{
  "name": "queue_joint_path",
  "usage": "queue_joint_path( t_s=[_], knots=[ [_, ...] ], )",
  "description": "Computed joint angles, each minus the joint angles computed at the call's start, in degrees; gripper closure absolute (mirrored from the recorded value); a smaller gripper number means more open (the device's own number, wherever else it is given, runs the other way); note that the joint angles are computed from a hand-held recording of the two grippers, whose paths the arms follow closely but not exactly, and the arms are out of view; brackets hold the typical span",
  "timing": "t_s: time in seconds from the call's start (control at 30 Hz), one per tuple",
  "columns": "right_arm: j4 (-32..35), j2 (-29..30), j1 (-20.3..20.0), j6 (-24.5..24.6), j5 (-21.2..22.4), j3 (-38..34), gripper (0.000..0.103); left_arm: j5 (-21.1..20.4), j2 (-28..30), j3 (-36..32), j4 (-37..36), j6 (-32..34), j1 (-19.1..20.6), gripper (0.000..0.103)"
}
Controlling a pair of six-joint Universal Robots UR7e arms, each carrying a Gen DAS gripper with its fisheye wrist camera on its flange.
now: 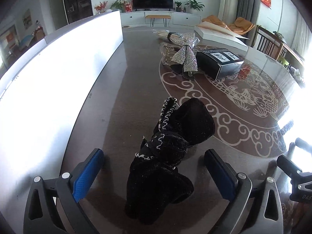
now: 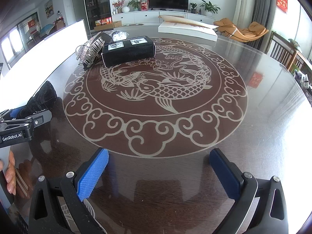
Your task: Organize objects
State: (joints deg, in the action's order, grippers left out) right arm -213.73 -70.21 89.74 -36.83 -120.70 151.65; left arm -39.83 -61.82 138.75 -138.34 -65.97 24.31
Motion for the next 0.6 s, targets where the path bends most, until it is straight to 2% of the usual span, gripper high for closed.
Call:
queue_joint_path(
  t_s=[0.6],
  knots=[
    [-0.1, 0.2, 0.0, 0.0, 0.0, -0.1, 0.0, 0.2, 0.5, -0.3, -0.5, 0.3, 0.3, 0.0]
  ],
)
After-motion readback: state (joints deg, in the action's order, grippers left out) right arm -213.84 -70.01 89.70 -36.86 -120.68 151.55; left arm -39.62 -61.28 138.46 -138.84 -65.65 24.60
